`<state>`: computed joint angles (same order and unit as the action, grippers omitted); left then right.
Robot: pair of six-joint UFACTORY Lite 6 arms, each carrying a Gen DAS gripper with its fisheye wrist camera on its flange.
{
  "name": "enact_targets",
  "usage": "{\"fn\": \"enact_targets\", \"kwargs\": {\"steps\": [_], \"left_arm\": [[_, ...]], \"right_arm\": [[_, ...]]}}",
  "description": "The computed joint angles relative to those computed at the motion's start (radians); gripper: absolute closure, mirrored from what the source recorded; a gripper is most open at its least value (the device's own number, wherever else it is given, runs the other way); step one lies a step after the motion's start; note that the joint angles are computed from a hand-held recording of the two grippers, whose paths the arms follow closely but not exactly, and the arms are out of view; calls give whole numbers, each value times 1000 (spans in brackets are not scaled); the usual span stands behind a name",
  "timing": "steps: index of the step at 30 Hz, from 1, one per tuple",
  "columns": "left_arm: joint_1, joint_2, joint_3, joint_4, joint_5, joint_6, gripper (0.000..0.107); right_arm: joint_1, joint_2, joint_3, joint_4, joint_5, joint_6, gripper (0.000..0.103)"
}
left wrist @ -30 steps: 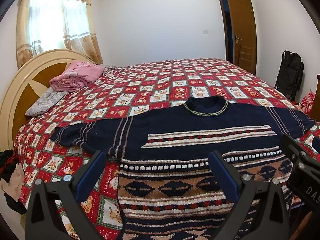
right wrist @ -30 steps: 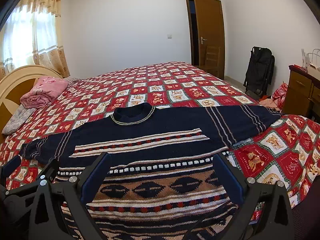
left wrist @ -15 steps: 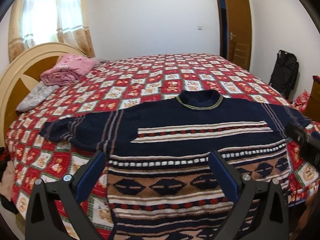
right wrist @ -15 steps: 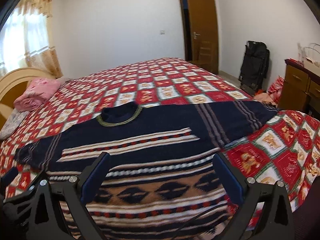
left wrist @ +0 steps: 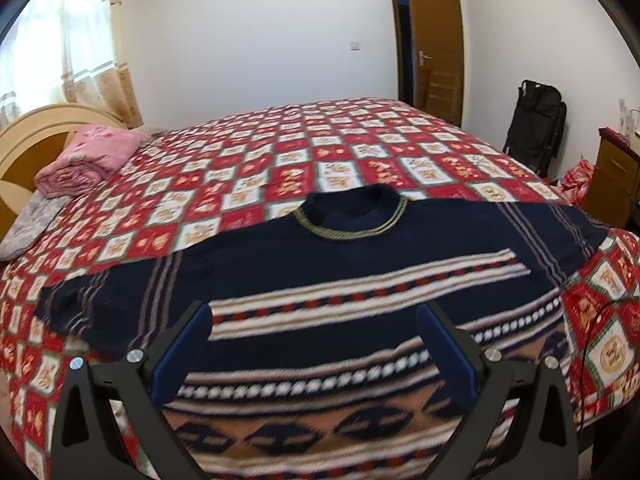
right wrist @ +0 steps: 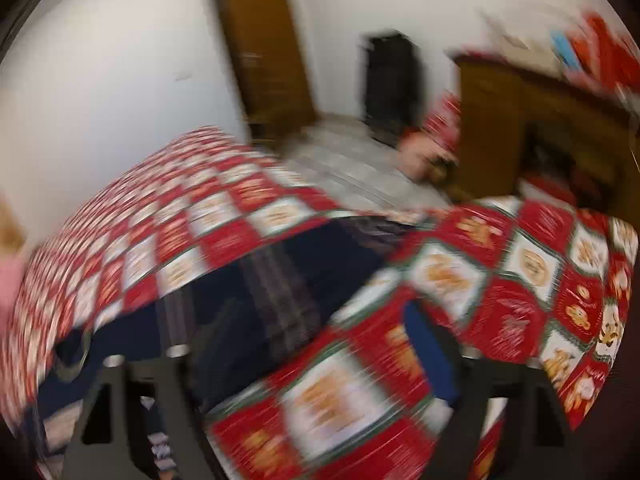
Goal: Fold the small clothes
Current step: 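Grasp the sweater's sleeve cuff with the right gripper and lift it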
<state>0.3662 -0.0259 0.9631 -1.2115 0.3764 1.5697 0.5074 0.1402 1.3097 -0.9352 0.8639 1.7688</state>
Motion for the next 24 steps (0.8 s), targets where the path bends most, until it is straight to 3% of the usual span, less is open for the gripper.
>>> {"fn": "enact_targets", "kwargs": {"steps": [3,6,12,18,19,20,21,22,23,24], "left_arm": [[-65,71,65,40,-21,-61,4],[-116,147,136,159,-40,-194,4],[-148,265,234,366,-87,-418,4],[-150,348,315,494,-94,-575,4],[-148,354,320,505,-98,-586,4],[-144,363,330,509,-96,-594,4],[-139,366,334,505,-92,-594,4],[-136,373,341,502,-88,-594,4],[-132,378,346,499,-86,-592,4],[-130,382,349,500,-85,-593,4]], "right_arm": [[-245,-18,-45,89,-177,-91,40],[-424,112,51,213,-288,-225,40],[-509,470,442,420,-169,-483,41],[-475,647,691,399,-32,-570,45],[-473,677,739,397,3,-589,53],[-473,694,766,394,23,-597,69],[-477,700,773,400,25,-605,74],[-483,705,780,416,25,-622,89],[-497,711,784,467,13,-661,97],[-506,714,780,514,-11,-692,97]]}}
